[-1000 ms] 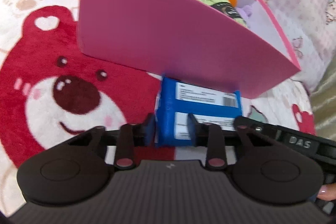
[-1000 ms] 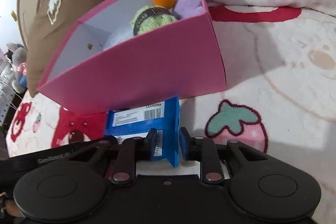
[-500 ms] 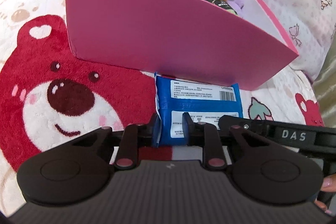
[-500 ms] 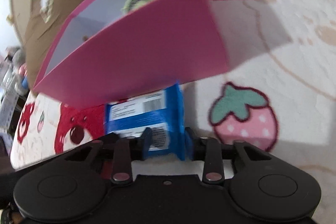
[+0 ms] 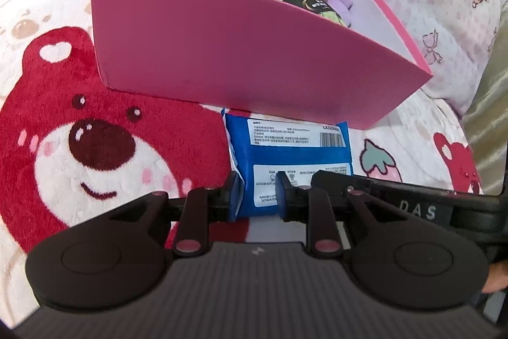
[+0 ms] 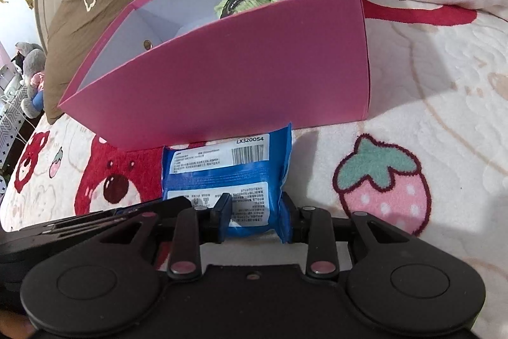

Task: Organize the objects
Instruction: 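Lift the blue wipe pack and carry it over the pink box with the left gripper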

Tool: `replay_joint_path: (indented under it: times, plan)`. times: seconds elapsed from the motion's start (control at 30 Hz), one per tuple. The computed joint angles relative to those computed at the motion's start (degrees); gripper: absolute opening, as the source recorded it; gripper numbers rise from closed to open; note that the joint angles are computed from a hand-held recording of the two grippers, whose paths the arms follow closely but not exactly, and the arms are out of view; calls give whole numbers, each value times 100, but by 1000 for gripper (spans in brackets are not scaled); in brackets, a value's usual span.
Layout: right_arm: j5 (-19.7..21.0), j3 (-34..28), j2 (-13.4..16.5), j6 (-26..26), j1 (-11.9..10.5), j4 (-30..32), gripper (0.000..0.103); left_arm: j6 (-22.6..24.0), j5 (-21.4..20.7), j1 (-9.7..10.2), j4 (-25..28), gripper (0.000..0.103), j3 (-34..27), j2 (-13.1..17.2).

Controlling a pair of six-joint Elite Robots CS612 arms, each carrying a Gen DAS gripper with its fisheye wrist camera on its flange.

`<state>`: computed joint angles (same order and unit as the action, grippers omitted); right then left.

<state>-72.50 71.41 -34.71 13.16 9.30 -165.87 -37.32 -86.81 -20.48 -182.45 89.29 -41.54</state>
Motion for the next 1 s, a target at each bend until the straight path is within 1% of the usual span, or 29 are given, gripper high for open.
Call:
replay_joint_path:
  times: [0.1, 0.2, 0.23, 0.27, 0.33, 0.43, 0.47, 0.5, 0.53, 0.57, 0.63, 0.7, 0.77, 0.8, 0.83, 0.9, 1.0]
  plan:
    - [-113, 133, -100, -145, 36, 6, 36, -29, -33, -1, 6, 22, 29, -22]
    - [-272, 221, -168, -393, 98, 12, 38, 68, 147, -53, 37, 20, 91, -69]
    - [-423, 209, -180, -640, 148, 70, 38, -41, 48, -24, 7, 21, 116, -77]
    - [-495, 215, -187, -748, 167, 37, 38, -177, -73, 13, -52, 21, 139, -82]
    - [-474, 221, -204, -751, 168, 45, 39, -272, -98, 33, -153, 21, 191, -106]
    - [-470, 254, -226, -841, 180, -8, 39, -175, -156, 30, -97, 21, 220, -165]
    - [-504, 271, -239, -873, 187, -26, 39, -208, -280, 42, -101, 22, 235, -192]
    - [-545, 291, -255, -881, 193, -37, 39, -317, -508, 73, -200, 24, 264, -210]
    - [-610, 305, -271, -866, 204, -37, 39, -353, -619, 81, -233, 24, 287, -237]
    - [-671, 331, -297, -846, 211, -39, 40, -268, -575, 58, -175, 24, 318, -291]
    - [-605, 397, -351, -870, 202, -102, 40, -100, -459, 15, -142, 24, 378, -384]
    - [-572, 457, -399, -819, 201, -201, 40, -135, -549, 32, -124, 24, 410, -455]
    - [-556, 520, -456, -789, 204, -353, 43, -239, -594, 46, -119, 24, 452, -525]
    - [-519, 553, -481, -771, 202, -435, 44, -322, -537, 38, -75, 24, 471, -567]
    - [-476, 577, -500, -716, 203, -499, 44, -384, -497, 29, 79, 24, 455, -607]
    - [-331, 604, -519, -600, 185, -478, 44, -504, -498, 22, 283, 24, 463, -679]
    - [-291, 624, -528, -500, 188, -517, 44, -682, -550, 29, 382, 24, 508, -743]
